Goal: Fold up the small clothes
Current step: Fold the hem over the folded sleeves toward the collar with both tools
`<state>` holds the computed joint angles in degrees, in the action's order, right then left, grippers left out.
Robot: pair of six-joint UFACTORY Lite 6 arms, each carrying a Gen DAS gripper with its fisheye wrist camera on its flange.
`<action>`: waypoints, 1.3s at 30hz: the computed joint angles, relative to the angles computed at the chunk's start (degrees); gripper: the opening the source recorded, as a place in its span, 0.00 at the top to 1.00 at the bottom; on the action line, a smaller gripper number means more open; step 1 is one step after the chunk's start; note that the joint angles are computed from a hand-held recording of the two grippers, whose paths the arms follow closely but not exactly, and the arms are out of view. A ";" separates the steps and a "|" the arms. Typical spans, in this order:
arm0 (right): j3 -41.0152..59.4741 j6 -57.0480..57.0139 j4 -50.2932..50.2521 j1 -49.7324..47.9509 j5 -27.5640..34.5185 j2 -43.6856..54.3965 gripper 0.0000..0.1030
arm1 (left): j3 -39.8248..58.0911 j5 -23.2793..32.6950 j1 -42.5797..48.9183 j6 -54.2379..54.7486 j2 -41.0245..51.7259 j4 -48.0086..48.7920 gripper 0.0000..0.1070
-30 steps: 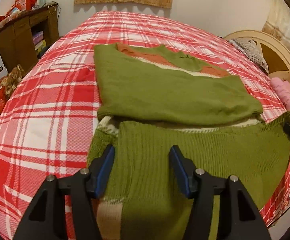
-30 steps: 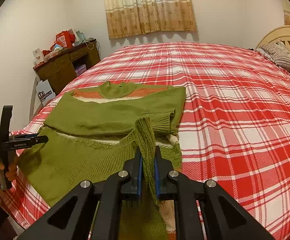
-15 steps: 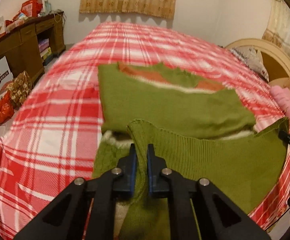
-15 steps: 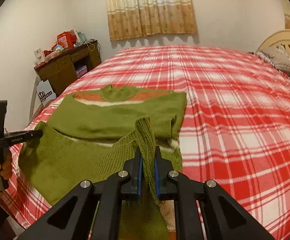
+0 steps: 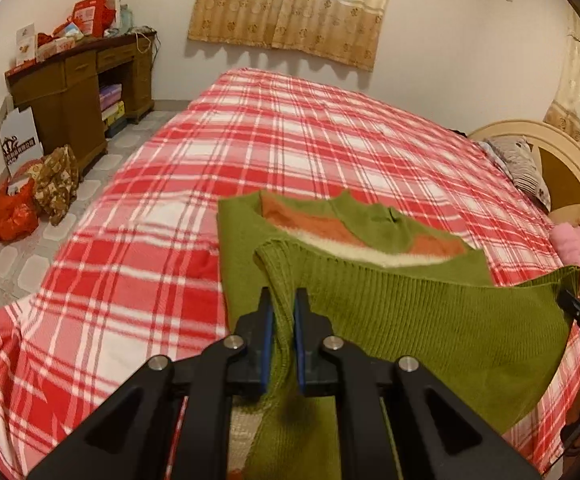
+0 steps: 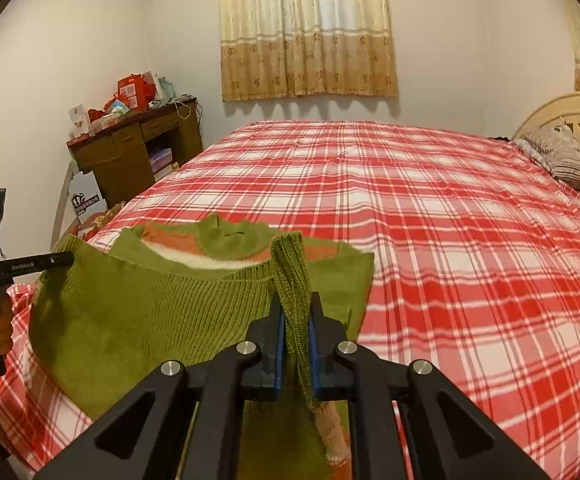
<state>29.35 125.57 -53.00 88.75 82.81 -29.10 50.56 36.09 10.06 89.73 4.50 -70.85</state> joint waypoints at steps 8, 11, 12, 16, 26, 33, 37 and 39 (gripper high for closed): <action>-2.00 -10.54 -5.96 -18.36 -11.66 -2.94 0.91 | 7.74 -4.90 -4.47 -2.03 7.46 -1.75 0.91; -2.21 -13.63 -8.27 -26.40 -18.17 -2.60 0.91 | 10.73 -5.65 -5.72 -3.60 10.00 -1.56 0.91; -2.08 -14.77 -9.49 -29.75 -20.64 -1.92 0.91 | 11.69 -5.86 -6.07 -4.15 10.71 -1.38 0.91; -0.50 -17.29 -13.20 -39.47 -28.08 1.46 0.91 | 16.16 -7.14 -7.83 -6.46 13.91 -0.49 0.91; 3.61 -10.85 -29.43 -61.79 -44.86 15.55 0.91 | 32.61 -11.26 -12.86 -15.95 27.91 2.79 0.91; 5.32 5.32 -47.26 -70.15 -49.24 29.89 0.91 | 39.60 -19.70 -16.86 -20.74 38.38 4.30 0.91; 8.07 4.27 -47.26 -74.28 -53.35 33.97 0.91 | 41.19 -23.57 -18.02 -22.79 41.06 5.85 0.90; 10.05 1.47 -44.93 -76.19 -56.67 36.36 0.91 | 41.77 -24.66 -18.27 -28.14 41.50 10.45 0.87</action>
<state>39.40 127.05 -97.92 12.56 26.14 7.26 92.33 11.43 -8.20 61.59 46.00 -60.40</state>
